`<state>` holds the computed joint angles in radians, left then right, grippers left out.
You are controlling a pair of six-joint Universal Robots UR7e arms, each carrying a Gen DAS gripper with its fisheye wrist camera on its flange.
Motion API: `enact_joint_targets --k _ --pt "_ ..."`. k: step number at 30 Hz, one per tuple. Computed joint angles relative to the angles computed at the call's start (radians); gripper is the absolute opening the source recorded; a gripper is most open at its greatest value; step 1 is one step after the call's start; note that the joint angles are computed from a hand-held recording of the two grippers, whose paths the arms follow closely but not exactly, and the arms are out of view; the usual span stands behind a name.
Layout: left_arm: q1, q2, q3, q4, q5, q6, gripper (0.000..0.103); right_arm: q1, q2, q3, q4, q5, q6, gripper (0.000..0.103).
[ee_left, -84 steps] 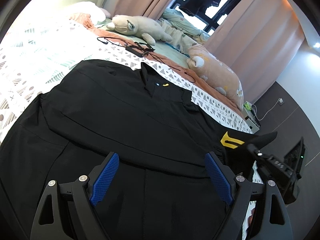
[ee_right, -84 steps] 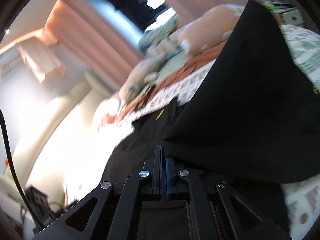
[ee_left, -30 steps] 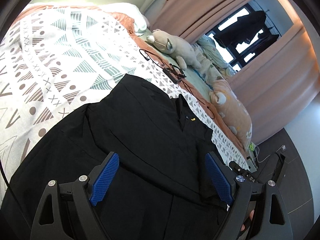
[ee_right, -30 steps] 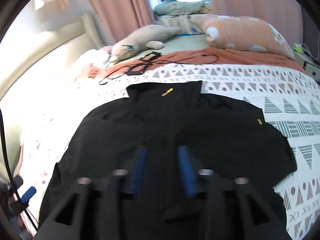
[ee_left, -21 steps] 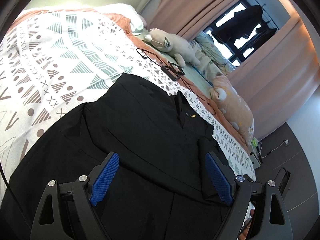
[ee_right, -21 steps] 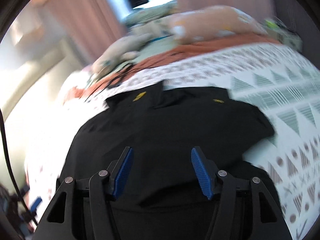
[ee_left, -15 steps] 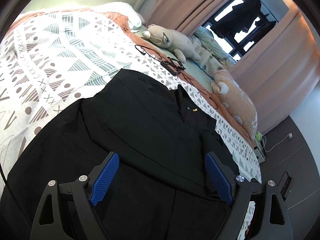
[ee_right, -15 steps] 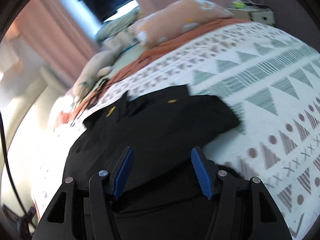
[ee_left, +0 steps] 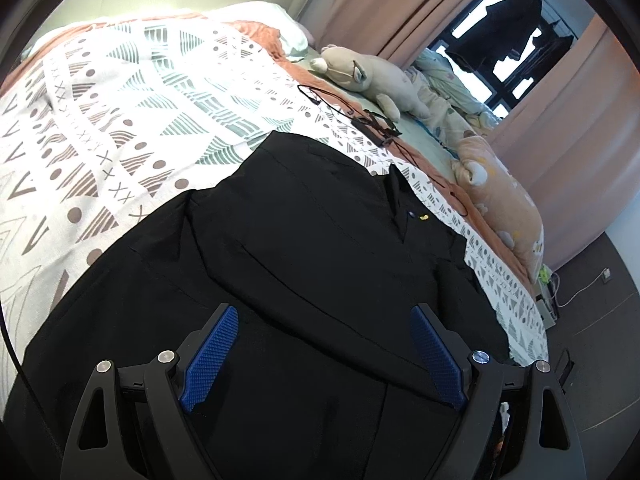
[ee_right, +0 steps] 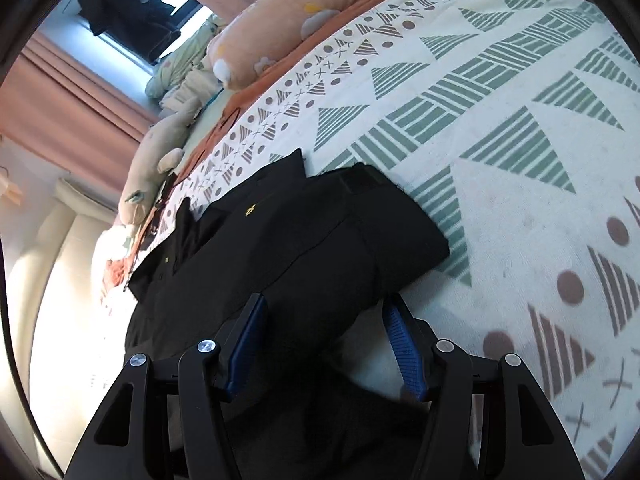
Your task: Fold large clothes
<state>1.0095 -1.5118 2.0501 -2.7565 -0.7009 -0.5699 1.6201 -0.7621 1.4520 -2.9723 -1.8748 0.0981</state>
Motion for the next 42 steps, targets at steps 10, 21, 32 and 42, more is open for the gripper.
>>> enact_joint_targets --k 10,21,32,42 --pt "0.004 -0.035 0.016 -0.042 -0.009 0.002 0.088 0.114 -0.033 0.038 -0.179 0.056 -0.145 0.010" --pt "0.014 -0.143 0.031 -0.053 0.030 -0.025 0.088 0.300 0.127 -0.128 -0.124 0.024 -0.263 0.009" --pt "0.040 -0.244 0.046 -0.029 0.064 -0.098 0.088 0.408 0.367 -0.352 0.113 0.038 -0.302 0.010" --pt "0.064 -0.307 0.075 -0.055 0.106 -0.171 0.088 0.408 0.419 -0.371 0.273 0.064 -0.266 0.070"
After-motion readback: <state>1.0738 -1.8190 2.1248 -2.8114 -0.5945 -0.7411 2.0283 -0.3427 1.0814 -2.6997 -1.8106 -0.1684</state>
